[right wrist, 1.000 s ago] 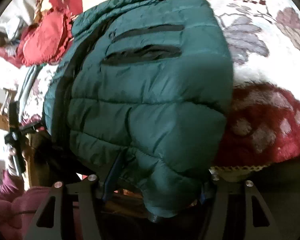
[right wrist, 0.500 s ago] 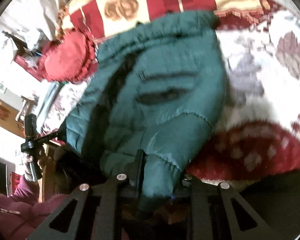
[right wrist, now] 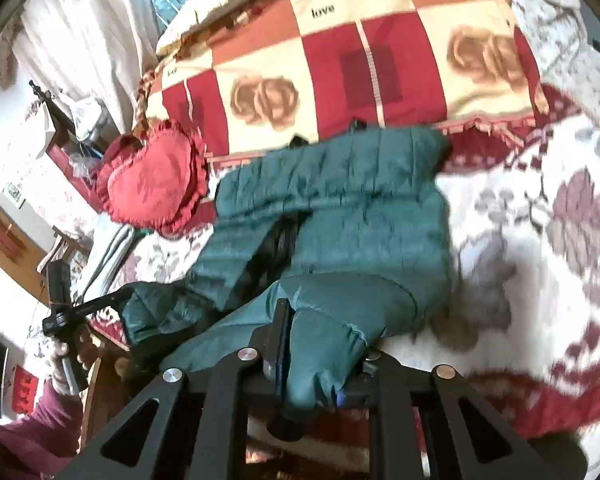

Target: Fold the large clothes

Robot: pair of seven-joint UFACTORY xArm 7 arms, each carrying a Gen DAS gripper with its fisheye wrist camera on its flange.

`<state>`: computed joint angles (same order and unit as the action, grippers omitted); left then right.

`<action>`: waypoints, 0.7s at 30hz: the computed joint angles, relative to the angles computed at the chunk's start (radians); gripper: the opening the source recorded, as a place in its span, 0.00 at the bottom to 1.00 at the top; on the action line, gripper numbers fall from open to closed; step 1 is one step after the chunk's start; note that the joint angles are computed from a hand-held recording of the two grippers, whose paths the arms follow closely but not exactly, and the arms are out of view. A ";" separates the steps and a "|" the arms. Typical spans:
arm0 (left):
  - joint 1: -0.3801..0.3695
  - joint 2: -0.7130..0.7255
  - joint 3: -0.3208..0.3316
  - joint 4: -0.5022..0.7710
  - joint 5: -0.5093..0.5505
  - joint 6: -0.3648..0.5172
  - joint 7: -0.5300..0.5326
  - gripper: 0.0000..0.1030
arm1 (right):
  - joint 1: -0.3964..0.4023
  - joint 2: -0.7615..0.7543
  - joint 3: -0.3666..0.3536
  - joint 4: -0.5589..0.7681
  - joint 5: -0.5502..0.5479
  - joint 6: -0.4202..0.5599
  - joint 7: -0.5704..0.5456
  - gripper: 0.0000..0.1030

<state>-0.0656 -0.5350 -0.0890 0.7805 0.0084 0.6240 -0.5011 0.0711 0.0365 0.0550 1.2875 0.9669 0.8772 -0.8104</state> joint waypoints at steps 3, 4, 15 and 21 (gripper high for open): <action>0.021 0.039 -0.008 0.044 0.023 -0.030 -0.018 0.12 | 0.004 0.055 0.010 0.077 -0.002 -0.021 0.019 0.15; 0.030 0.060 -0.012 0.067 0.034 -0.040 -0.026 0.12 | 0.003 0.077 0.015 0.108 -0.004 -0.029 0.030 0.15; 0.087 0.274 -0.035 0.276 0.209 -0.052 -0.142 0.12 | -0.008 0.302 0.090 0.417 -0.145 -0.084 0.203 0.15; 0.074 0.372 -0.013 0.388 0.286 -0.039 -0.192 0.12 | 0.000 0.456 0.122 0.630 -0.285 -0.077 0.333 0.15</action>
<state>0.0081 -0.1627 -0.1016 1.1680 0.2943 0.5851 -0.6927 0.0714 0.4922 0.1767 1.9179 0.6820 0.7997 -0.4772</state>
